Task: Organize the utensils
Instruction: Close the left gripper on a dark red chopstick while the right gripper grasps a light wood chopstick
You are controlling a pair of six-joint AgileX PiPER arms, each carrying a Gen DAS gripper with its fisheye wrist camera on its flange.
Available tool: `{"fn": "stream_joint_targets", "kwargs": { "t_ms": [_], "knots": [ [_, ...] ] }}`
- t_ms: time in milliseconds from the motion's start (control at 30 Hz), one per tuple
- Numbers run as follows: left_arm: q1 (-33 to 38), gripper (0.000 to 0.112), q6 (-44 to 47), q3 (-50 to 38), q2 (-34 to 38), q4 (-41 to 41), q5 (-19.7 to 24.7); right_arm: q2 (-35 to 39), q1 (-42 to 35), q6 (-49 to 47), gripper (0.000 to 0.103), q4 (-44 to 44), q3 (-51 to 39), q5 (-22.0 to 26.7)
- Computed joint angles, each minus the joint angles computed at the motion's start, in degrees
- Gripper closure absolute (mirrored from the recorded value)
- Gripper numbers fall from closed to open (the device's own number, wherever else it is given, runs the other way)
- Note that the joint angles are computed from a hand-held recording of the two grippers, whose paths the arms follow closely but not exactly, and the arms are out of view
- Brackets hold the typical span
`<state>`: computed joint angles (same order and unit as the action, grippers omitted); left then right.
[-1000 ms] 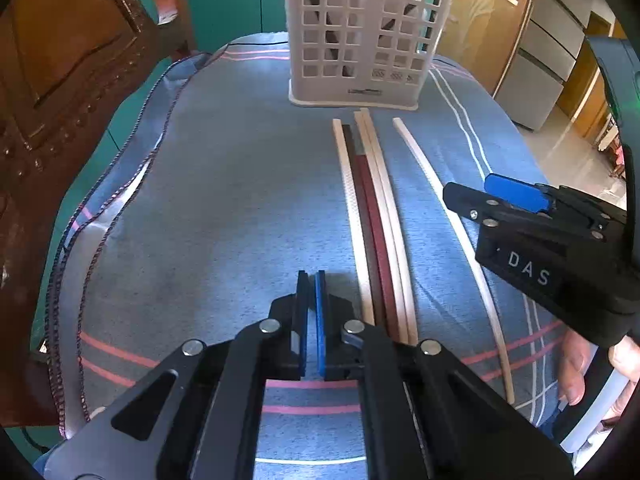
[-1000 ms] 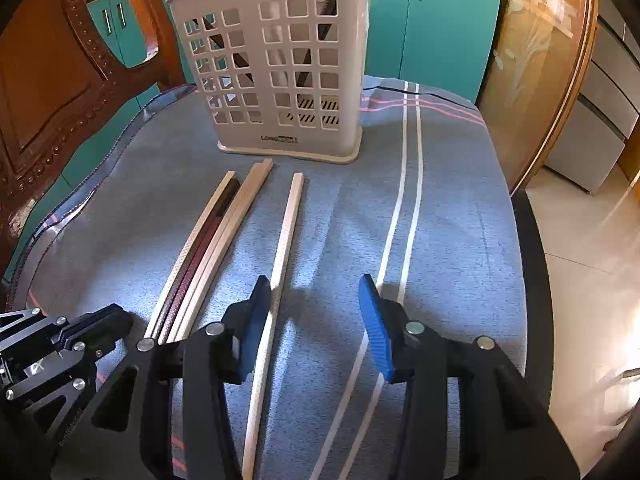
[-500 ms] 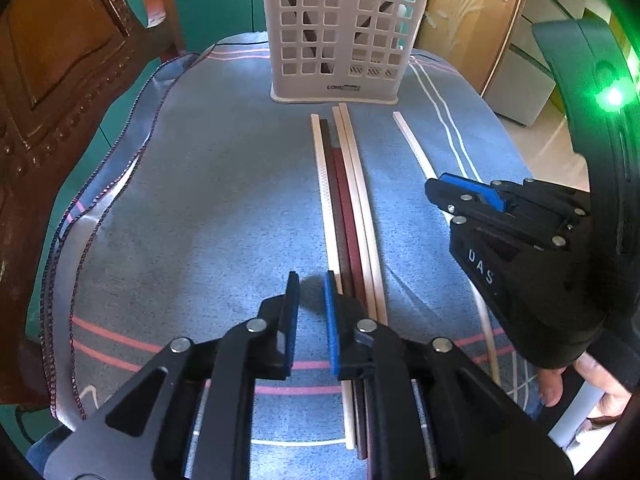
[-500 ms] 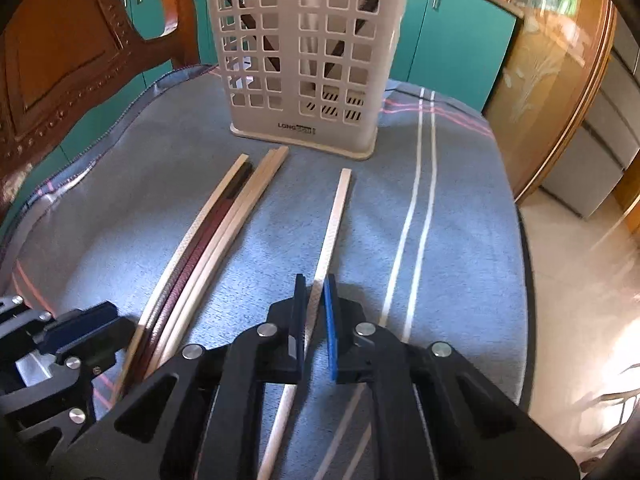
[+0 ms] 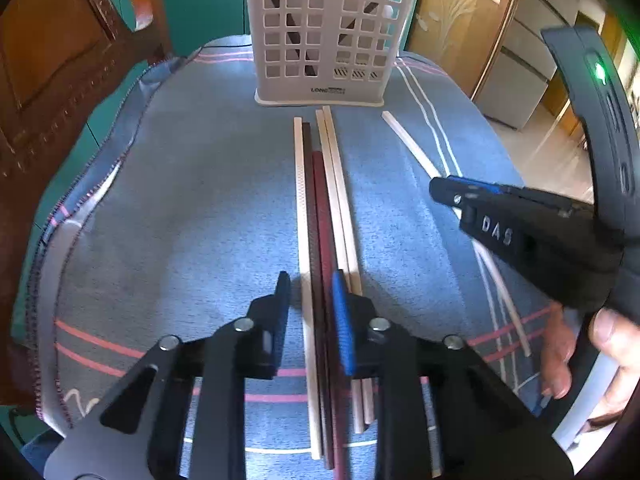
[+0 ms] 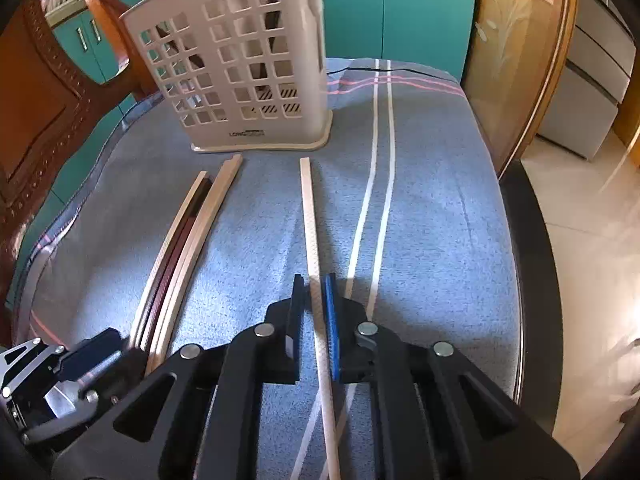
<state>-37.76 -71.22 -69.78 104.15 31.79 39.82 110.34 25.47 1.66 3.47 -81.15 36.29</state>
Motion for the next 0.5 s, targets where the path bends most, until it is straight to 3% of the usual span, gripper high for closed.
{"fn": "stream_joint_targets", "kwargs": {
  "t_ms": [200,267,300,367,500],
  "knots": [
    [1.1,0.096,-3.8,2.3,-1.9,0.7,0.2,-0.7,-0.5,-1.1,0.089,0.9,1.0,-0.2],
    [1.2,0.111,-6.2,2.6,-2.4,2.1,2.7,-0.8,-0.5,-1.1,0.088,0.8,1.1,-0.2],
    [1.4,0.111,-6.9,3.0,-2.7,2.4,3.0,-0.8,-0.5,-1.1,0.088,0.9,1.1,-0.3],
    [3.0,0.111,-6.8,5.3,-4.5,0.7,0.0,-0.8,-0.6,-1.4,0.087,1.2,1.1,-0.3],
    [3.5,0.111,-5.9,6.0,-5.2,-0.4,-0.8,-0.7,-0.6,-1.5,0.084,1.2,1.1,-0.2]
  ]
}}
